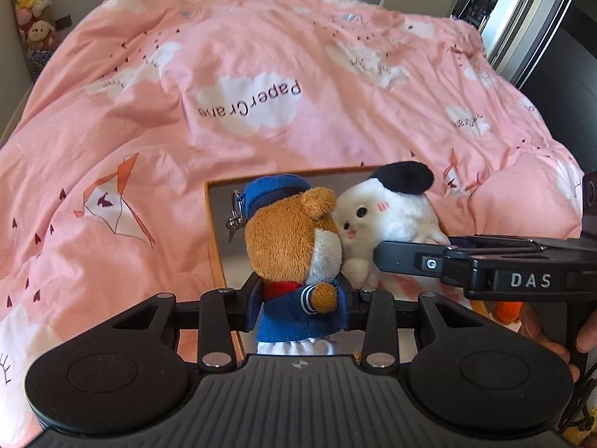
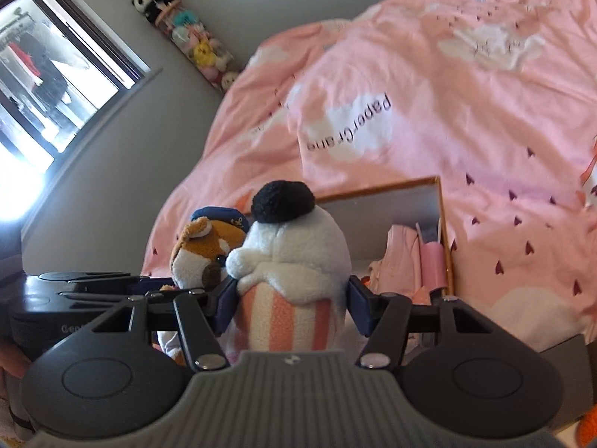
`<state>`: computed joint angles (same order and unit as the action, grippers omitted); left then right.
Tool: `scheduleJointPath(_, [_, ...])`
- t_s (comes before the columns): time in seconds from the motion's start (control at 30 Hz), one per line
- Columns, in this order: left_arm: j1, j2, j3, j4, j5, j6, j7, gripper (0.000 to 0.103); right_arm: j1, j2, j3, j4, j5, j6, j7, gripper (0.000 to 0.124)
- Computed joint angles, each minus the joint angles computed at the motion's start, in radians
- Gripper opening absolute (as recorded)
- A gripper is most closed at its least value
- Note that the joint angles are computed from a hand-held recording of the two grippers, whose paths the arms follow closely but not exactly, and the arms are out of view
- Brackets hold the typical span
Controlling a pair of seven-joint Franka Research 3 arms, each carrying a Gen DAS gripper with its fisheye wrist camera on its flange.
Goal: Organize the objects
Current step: 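Carry both plush toys over the white box with both tools, then lower the bear plush into the box with the left tool while the right drops the panda plush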
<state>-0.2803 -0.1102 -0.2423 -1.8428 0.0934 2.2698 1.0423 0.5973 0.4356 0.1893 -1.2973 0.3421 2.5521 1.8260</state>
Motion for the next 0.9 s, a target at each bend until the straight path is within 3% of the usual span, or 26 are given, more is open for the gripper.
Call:
scheduleJointPath(0.37, [0.009, 0.07, 0.002, 0.04, 0.045, -0.027, 0.041, 0.043, 0.029, 0.193, -0.03, 0.263, -0.059, -0.171, 0.104, 0.062])
scheduleJointPath(0.6, [0.022, 0.076, 0.012, 0.026, 0.013, 0.018, 0.101, 0.043, 0.029, 0.266, -0.03, 0.373, -0.059, -0.219, 0.102, 0.064])
scheduleJointPath(0.73, [0.021, 0.062, 0.011, 0.004, -0.011, 0.045, 0.174, 0.066, 0.033, 0.283, -0.03, 0.403, -0.061, -0.233, 0.086, 0.069])
scheduleJointPath(0.9, [0.016, 0.071, 0.004, 0.015, 0.031, 0.027, 0.186, 0.065, 0.046, 0.286, -0.042, 0.411, -0.084, -0.231, 0.062, 0.07])
